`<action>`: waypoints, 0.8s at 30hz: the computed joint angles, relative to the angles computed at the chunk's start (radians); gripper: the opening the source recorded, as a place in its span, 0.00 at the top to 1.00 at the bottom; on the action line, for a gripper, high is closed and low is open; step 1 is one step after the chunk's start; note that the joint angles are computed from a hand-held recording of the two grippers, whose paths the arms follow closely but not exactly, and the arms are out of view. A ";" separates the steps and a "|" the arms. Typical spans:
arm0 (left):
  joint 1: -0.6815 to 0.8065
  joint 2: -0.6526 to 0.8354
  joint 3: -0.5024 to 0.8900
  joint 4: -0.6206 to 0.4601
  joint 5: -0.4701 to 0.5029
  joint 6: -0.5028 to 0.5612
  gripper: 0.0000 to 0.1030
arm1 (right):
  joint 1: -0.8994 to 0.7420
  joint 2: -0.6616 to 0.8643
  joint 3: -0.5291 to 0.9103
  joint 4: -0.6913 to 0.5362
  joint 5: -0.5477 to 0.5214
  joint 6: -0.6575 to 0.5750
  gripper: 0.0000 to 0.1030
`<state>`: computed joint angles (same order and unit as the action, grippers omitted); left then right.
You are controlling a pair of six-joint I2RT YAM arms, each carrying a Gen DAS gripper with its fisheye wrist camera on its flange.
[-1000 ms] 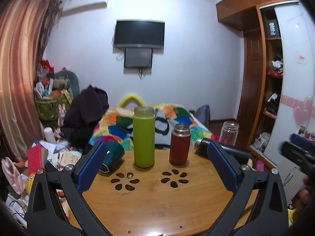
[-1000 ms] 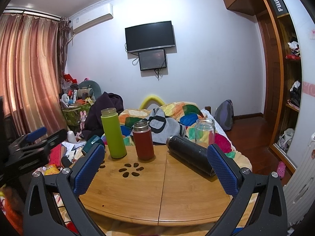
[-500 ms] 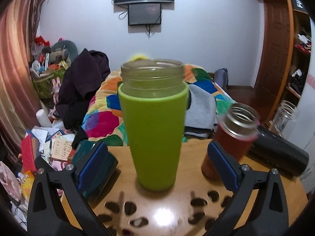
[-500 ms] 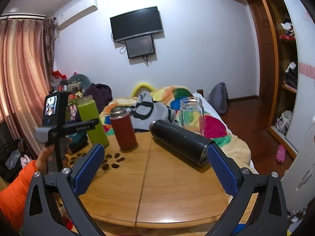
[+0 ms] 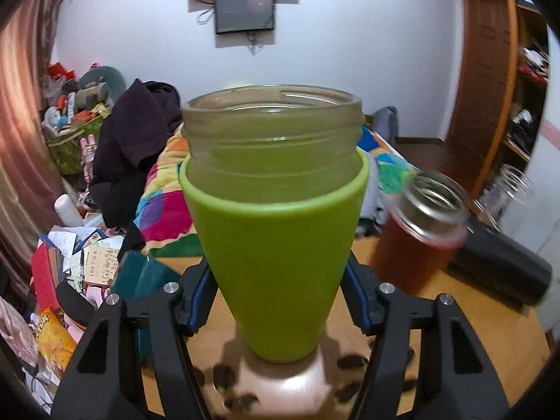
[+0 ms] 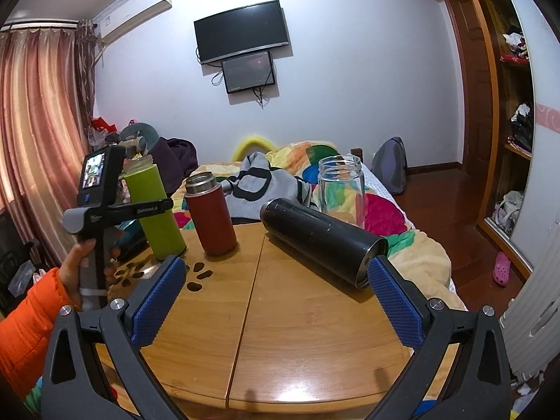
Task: Flip cup upside down
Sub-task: 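Move the left gripper to the lime-green cup and grasp its body, then lift the green cup with the left gripper while the right gripper grasps its base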
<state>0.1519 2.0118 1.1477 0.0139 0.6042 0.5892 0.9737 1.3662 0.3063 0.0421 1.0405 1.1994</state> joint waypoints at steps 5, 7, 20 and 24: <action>0.077 -0.115 -0.125 -0.084 0.108 0.168 0.39 | 0.021 0.050 0.015 0.025 0.013 -0.008 0.00; 0.114 -0.171 -0.184 -0.137 0.160 0.262 0.39 | 0.037 0.074 0.016 0.043 0.025 -0.011 0.00; 0.266 -0.315 -0.282 -0.658 0.364 0.826 0.39 | 0.149 0.159 0.106 -0.158 0.060 0.134 0.00; 0.271 -0.323 -0.302 -0.627 0.372 0.820 0.39 | 0.155 0.183 0.111 -0.131 0.057 0.111 0.00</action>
<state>0.4234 1.6885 0.8457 -0.6131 0.9759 1.4096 1.1285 1.5488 0.4169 -0.0886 1.0975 1.3103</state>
